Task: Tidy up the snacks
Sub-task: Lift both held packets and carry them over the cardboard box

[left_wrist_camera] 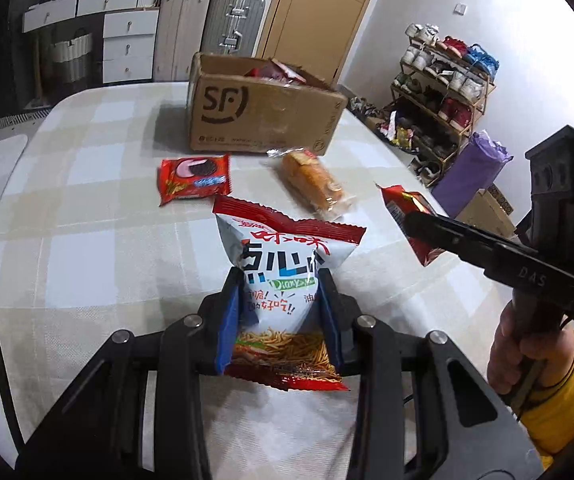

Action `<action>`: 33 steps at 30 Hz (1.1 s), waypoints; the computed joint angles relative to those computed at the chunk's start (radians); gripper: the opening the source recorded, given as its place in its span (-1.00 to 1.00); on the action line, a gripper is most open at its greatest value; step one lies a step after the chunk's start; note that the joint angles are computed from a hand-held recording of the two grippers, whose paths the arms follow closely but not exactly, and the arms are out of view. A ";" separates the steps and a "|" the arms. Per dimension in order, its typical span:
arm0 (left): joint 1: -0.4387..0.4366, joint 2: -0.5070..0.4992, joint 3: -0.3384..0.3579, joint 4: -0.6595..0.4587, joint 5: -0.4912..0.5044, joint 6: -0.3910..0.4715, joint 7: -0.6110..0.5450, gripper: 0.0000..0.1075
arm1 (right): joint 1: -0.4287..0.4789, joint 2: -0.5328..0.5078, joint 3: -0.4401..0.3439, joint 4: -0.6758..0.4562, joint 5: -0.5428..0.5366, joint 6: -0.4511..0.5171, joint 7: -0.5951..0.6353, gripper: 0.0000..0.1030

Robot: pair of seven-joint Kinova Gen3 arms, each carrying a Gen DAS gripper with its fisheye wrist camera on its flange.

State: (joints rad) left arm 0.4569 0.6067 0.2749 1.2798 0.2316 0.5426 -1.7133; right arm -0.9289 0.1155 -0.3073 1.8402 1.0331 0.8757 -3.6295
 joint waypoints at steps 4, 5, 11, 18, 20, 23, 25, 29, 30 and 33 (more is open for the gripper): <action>0.001 -0.026 0.011 0.020 0.007 -0.004 -0.003 -0.39 | -0.013 -0.011 -0.011 0.020 0.019 0.002 -0.050 -0.13; 0.006 -0.032 0.009 0.024 0.004 -0.003 -0.003 -0.39 | -0.015 -0.013 -0.014 0.027 0.024 0.001 -0.065 -0.13; 0.004 -0.059 0.031 0.043 0.016 -0.006 -0.036 -0.39 | -0.021 -0.020 -0.027 0.050 0.043 0.005 -0.120 -0.13; -0.002 -0.065 0.031 0.044 0.042 0.006 -0.049 -0.39 | -0.013 -0.028 -0.032 0.072 0.076 -0.015 -0.161 -0.13; -0.003 -0.066 0.029 0.049 0.046 0.003 -0.048 -0.39 | -0.008 -0.029 -0.031 0.085 0.088 -0.031 -0.179 -0.13; -0.013 -0.047 0.034 0.039 0.055 0.006 -0.057 -0.39 | 0.005 -0.026 -0.027 0.106 0.102 -0.069 -0.206 -0.13; -0.017 -0.034 0.035 0.029 0.061 0.014 -0.058 -0.40 | 0.016 -0.022 -0.021 0.115 0.107 -0.097 -0.211 -0.13; -0.023 -0.009 0.037 -0.001 0.071 0.035 -0.062 -0.39 | 0.033 -0.021 -0.009 0.126 0.129 -0.140 -0.229 -0.13; -0.023 -0.004 0.036 -0.010 0.073 0.039 -0.061 -0.39 | 0.038 -0.023 -0.006 0.130 0.138 -0.150 -0.234 -0.13; -0.019 0.020 0.029 -0.061 0.070 0.072 -0.059 -0.39 | 0.061 -0.030 0.003 0.134 0.154 -0.189 -0.232 -0.13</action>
State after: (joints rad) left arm 0.4382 0.6264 0.3037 1.2183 0.3013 0.6143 -1.7728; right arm -0.8677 0.0854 -0.3047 1.9745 1.1874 0.6866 -3.8613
